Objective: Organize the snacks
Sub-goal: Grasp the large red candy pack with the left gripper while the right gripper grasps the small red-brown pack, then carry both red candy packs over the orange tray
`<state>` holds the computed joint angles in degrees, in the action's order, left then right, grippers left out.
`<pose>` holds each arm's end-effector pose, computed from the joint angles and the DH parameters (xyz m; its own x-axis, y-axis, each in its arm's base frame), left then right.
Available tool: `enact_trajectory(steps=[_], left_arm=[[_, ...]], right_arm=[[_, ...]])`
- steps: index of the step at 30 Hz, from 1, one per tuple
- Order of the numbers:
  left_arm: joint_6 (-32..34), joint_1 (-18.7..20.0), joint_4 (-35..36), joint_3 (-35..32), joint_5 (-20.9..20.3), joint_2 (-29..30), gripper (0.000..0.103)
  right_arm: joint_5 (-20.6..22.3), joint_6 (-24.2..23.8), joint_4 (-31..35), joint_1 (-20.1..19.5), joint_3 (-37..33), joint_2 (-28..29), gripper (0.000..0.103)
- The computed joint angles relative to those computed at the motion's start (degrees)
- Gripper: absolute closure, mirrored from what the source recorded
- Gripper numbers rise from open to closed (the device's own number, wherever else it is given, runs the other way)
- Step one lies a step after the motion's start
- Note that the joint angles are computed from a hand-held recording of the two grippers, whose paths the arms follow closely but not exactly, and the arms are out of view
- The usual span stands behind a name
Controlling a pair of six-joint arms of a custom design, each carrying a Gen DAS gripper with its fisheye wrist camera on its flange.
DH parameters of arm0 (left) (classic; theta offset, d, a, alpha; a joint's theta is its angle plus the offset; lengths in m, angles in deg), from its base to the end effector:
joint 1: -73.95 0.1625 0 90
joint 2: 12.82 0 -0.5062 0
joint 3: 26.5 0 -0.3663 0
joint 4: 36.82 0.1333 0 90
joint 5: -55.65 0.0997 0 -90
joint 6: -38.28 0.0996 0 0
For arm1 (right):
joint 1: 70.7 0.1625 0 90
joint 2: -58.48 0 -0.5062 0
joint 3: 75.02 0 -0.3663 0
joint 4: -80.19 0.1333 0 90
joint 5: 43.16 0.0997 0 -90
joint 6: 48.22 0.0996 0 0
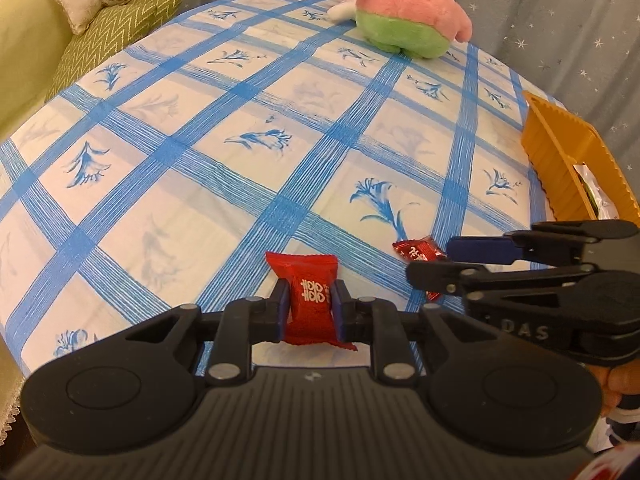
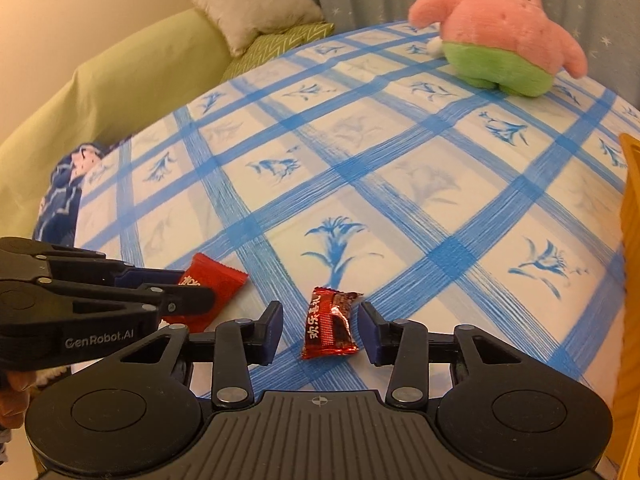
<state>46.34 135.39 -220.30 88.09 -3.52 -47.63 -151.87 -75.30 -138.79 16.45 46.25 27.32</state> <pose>-0.1238 -0.6131 0.0315 -0.7391 0.4206 -0.5262 0.5738 0.8023 -0.1647 0.0729 -0.5736 0.0472 -0.8510 -0.1330 0.5081 -0.3916 0.8053 -0.4451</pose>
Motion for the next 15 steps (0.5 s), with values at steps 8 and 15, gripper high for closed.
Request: enact_trajectory(steps=[8, 15], left_arm=[[0.1, 0.2, 0.6, -0.6, 0.2, 0.5, 0.081], [1.5, -0.1, -0.7, -0.5, 1.5, 1.4, 0.081]], right_arm=[[-1.6, -0.5, 1.0, 0.1, -1.2, 1.0, 0.07], [-2.9, -0.9, 0.3, 0.5, -2.0, 1.7, 0.076]])
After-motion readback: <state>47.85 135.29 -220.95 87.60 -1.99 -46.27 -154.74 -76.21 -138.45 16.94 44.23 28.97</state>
